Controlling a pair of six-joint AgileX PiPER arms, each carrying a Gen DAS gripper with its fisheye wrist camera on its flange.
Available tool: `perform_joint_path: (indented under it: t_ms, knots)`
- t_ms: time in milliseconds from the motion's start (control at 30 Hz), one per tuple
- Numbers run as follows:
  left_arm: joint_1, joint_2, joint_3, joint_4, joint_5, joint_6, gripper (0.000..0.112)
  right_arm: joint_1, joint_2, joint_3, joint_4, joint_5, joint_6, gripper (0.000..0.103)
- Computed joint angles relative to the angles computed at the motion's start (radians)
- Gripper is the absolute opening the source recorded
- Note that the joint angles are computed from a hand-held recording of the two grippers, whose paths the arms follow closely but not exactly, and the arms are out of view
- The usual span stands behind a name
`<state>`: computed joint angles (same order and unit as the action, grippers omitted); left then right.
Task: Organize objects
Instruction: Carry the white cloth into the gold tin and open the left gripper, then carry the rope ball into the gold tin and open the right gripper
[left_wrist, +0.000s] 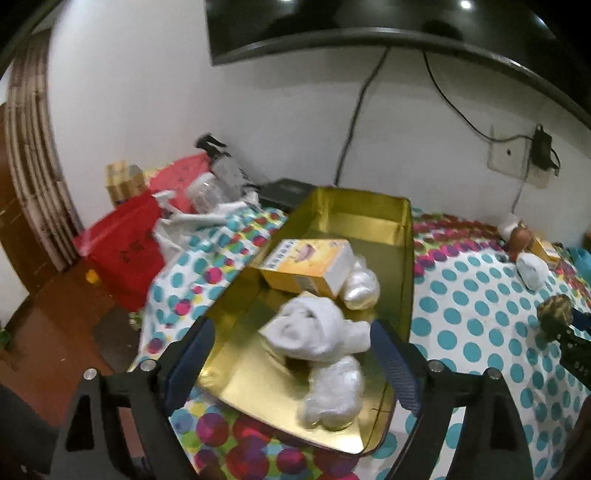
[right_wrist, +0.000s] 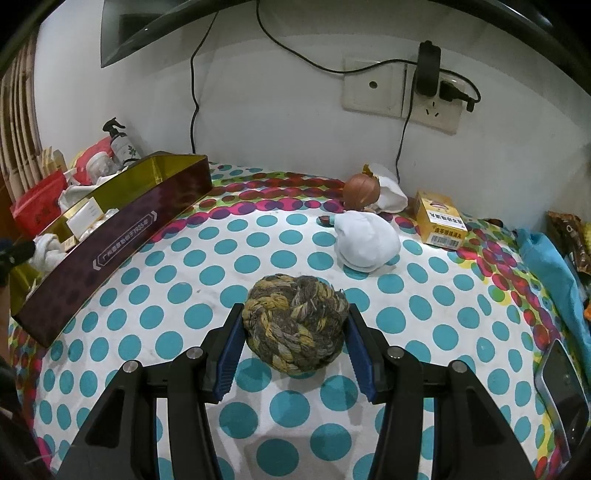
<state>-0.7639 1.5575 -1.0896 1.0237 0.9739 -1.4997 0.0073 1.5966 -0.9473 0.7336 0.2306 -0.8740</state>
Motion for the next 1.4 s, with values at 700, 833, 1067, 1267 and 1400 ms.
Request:
perform_joint_path:
  t_ms: [700, 833, 1067, 1267, 1400]
  knots:
    - [-0.220, -0.225, 0.259, 0.047, 0.104, -0.259, 0.088, 0.332, -0.006, -0.235, -0.775, 0.116, 0.833, 0.049]
    - [-0.207, -0.260, 0.284, 0.057, 0.106, -0.266, 0.088, 0.412, 0.070, -0.402, -0.855, 0.205, 0.939, 0.049]
    - [-0.149, -0.305, 0.332, 0.071, 0.061, -0.288, 0.088, 0.510, 0.303, -0.788, -0.993, 0.411, 1.073, 0.049]
    - [-0.081, -0.332, 0.374, 0.065, -0.008, -0.294, 0.088, 0.556, 0.484, -0.968, -1.070, 0.495, 1.132, 0.049]
    - [-0.052, -0.338, 0.388, 0.075, -0.028, -0.306, 0.088, 0.561, 0.581, -1.084, -1.082, 0.554, 1.125, 0.050]
